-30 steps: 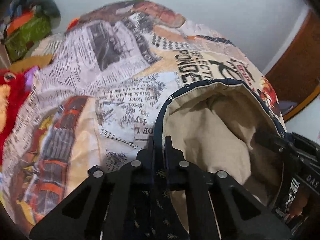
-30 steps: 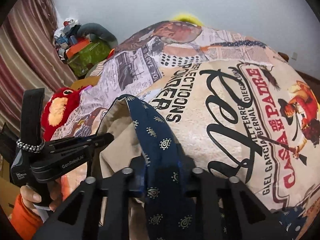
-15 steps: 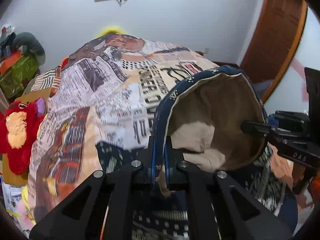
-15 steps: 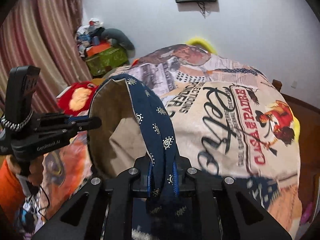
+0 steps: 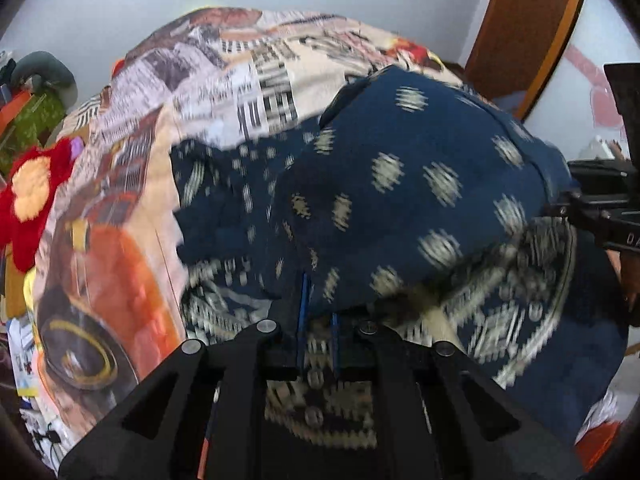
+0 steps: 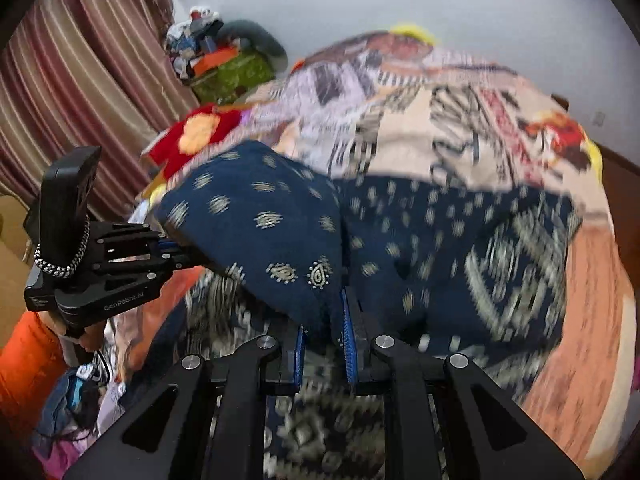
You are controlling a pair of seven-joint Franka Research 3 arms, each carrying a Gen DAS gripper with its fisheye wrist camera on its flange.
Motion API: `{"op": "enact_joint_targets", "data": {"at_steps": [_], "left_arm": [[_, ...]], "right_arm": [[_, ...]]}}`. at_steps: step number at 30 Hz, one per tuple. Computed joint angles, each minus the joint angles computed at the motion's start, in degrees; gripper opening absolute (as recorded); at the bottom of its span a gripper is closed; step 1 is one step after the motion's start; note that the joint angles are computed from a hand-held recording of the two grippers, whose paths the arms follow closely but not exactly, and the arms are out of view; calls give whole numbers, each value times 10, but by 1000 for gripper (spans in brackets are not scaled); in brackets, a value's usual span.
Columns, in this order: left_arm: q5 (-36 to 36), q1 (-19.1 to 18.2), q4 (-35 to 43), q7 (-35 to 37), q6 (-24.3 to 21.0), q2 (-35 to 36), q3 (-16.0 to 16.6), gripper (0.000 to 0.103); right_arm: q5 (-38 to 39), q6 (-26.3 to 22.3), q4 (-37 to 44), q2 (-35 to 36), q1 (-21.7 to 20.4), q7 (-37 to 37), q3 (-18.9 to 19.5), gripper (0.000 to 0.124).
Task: Fold large clothes
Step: 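Fold the hood down onto the hoodie body with both grippers and release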
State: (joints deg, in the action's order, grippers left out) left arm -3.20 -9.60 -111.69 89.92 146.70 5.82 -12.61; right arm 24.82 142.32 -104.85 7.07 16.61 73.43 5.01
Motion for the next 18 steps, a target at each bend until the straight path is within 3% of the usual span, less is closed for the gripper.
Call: {"op": "enact_joint_targets", "data": {"at_steps": [6, 8, 10, 14, 18], "left_arm": [[-33, -1, -67, 6, -4, -43, 2, 15], [-28, -4, -88, -1, -2, -58, 5, 16], [-23, -6, -104, -8, -3, -73, 9, 16], [-1, -7, -122, -26, -2, -99, 17, 19], [29, -6, -127, -56, 25, -122, 22, 45]], "right_arm": [[-33, -31, -56, -40, 3, 29, -4, 16], [-28, -64, -62, -48, 0, 33, -7, 29], [-38, -59, -84, -65, 0, 41, -7, 52], [-49, -33, -125, -103, 0, 26, -6, 54], [-42, -22, -118, -113, 0, 28, -8, 55]]}}
